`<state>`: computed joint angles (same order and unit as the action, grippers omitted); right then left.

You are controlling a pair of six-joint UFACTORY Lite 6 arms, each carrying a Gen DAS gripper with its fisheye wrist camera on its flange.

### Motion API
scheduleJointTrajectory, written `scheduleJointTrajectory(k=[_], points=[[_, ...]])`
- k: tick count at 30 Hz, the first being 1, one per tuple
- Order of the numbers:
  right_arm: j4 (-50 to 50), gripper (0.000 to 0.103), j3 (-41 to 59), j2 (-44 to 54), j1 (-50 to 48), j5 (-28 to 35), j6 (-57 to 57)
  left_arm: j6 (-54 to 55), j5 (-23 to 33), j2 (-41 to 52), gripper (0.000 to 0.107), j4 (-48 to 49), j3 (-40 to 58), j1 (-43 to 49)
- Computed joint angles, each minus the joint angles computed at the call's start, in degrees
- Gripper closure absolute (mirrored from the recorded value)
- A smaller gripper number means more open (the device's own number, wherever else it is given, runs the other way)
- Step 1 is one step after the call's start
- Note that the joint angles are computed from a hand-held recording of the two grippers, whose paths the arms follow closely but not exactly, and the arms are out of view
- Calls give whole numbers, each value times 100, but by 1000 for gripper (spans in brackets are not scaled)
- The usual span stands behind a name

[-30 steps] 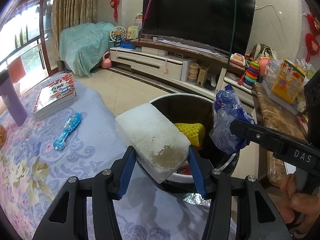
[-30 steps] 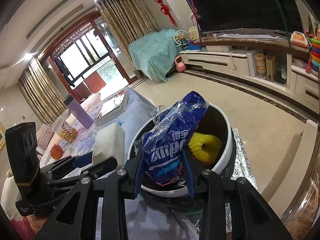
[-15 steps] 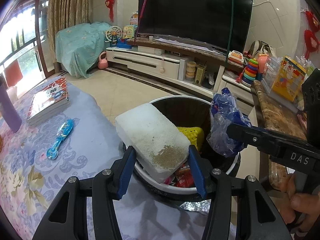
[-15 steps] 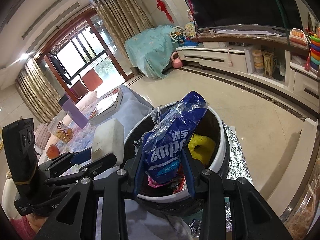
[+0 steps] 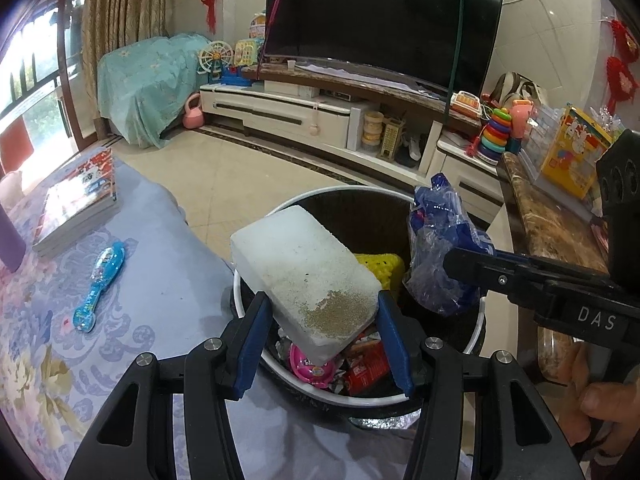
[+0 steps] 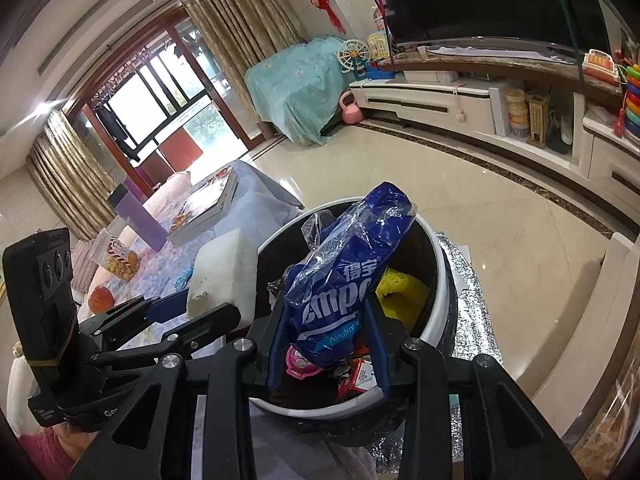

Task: Collect trash
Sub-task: 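Carry the white foam block and blue snack bag over the black bin with both tools, then open both tools to drop the foam block and snack bag into the bin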

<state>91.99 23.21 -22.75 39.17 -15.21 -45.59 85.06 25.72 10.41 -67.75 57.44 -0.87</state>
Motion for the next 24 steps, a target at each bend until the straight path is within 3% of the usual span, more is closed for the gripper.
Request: scheduleJointTrajectory(k=[13,16,18,24], points=[[25,64,171,224,-301,203,-149,-623,-132,538,49,551,601,-228],[293,56,253,278,-434,345,-468,-958,-98,652,47,955,771,-253],[392,42,238,202,-449,327,-543,-1024,-41,625,45,1027,784,-191],[193,31,-32,-288,-184,50,40,-362,266,383,37,395,474,194]])
